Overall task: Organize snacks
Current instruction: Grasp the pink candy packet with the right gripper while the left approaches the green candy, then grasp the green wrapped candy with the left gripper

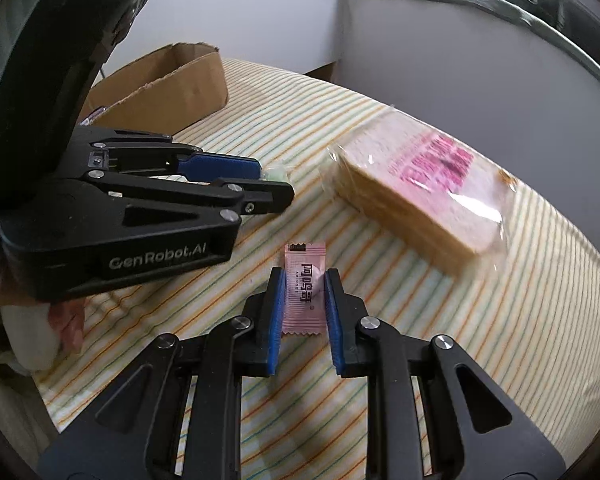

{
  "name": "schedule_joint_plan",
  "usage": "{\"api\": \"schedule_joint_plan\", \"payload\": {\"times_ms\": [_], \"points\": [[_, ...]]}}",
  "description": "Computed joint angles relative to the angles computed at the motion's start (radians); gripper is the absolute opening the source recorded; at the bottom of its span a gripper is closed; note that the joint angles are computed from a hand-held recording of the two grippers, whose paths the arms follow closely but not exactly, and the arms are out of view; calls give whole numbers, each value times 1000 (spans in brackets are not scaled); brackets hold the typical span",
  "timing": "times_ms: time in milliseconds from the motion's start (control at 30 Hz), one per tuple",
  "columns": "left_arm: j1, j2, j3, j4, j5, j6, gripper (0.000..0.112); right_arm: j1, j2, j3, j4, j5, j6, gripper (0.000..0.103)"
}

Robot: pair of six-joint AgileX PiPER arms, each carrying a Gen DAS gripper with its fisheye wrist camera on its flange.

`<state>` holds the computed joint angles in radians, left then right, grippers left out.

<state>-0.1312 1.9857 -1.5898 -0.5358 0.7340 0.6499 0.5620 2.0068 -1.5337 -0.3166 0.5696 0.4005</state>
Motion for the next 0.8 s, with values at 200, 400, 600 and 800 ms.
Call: {"api": "schedule_joint_plan", "payload": {"times_ms": [200,400,600,800], "points": [[6,-15,18,-31,7,32,27,19,-46,83,-100,-37,184,20],[23,-49,59,-72,13,80,27,30,-92,149,-179,-74,326,20],[57,-95,97,-126,28,142,27,53,-163,233,-301,-103,513,20],[84,-169,155,-182,46,213,27,89,-219,275,-406,-82,658,20]]}}
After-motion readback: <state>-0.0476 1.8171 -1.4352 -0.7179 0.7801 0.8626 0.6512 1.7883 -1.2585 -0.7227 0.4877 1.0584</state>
